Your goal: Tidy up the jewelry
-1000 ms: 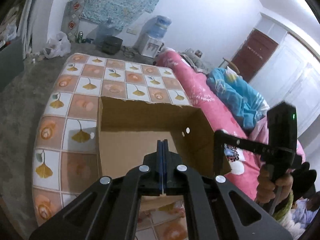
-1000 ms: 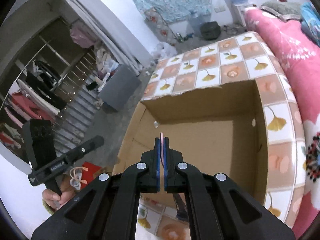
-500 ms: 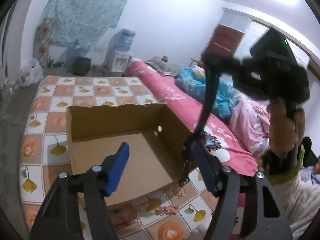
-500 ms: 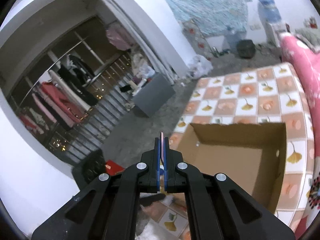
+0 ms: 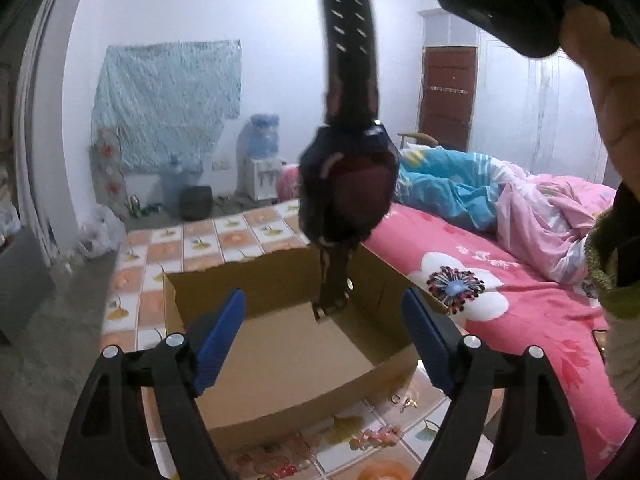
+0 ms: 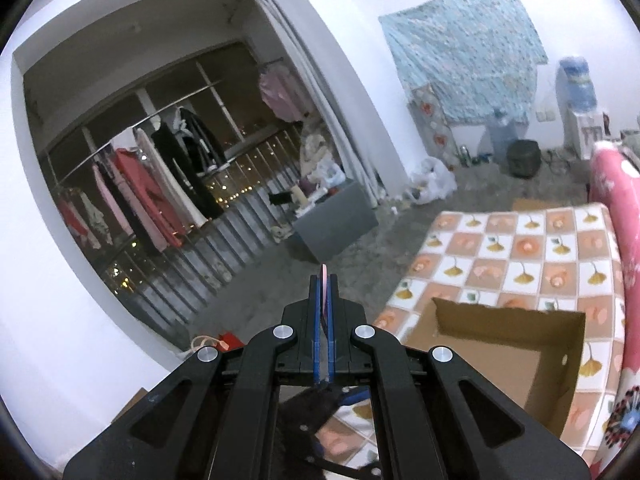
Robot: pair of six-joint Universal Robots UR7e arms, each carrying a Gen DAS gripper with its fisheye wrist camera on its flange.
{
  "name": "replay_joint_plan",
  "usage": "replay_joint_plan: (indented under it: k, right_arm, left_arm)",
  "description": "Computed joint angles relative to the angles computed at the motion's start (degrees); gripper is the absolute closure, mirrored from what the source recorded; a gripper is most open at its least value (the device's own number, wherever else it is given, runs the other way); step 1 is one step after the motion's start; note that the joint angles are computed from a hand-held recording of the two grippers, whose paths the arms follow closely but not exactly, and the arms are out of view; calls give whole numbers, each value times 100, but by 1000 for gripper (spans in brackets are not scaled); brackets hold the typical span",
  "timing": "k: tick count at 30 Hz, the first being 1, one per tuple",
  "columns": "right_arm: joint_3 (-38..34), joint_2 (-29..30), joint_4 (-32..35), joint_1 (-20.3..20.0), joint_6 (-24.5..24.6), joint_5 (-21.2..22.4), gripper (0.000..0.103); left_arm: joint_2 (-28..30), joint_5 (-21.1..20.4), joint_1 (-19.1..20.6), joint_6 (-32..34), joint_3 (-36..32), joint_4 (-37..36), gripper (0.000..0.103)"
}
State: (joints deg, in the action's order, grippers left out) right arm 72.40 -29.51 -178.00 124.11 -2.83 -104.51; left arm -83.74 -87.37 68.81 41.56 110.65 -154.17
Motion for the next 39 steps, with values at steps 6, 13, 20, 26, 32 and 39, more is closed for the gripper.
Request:
replay_joint_plan:
  k: [6, 13, 20, 26, 32, 39]
  right_arm:
    - [-81, 114, -105, 71, 27, 141, 102]
    - [-42, 107, -308, 4, 114, 198, 102]
    - [121, 7, -564, -258, 312, 67, 102]
    - [-98, 114, -125, -623, 570, -509, 102]
    - [-593, 416, 880, -1053, 963, -881, 102]
    - [-977, 779, 2084, -1280, 1228, -1792, 91]
  left_arm:
    - [-45, 271, -121, 7, 297, -480, 24]
    - [40, 164, 37, -74, 127, -198, 76]
    - [482, 174, 205, -275, -671, 962, 81]
    - [1525, 1217, 208, -966, -2270, 3134, 81]
    - [2487, 2070, 192, -1420, -3524, 4126, 84]
    - [2875, 2809, 168, -1342, -3698, 3714, 81]
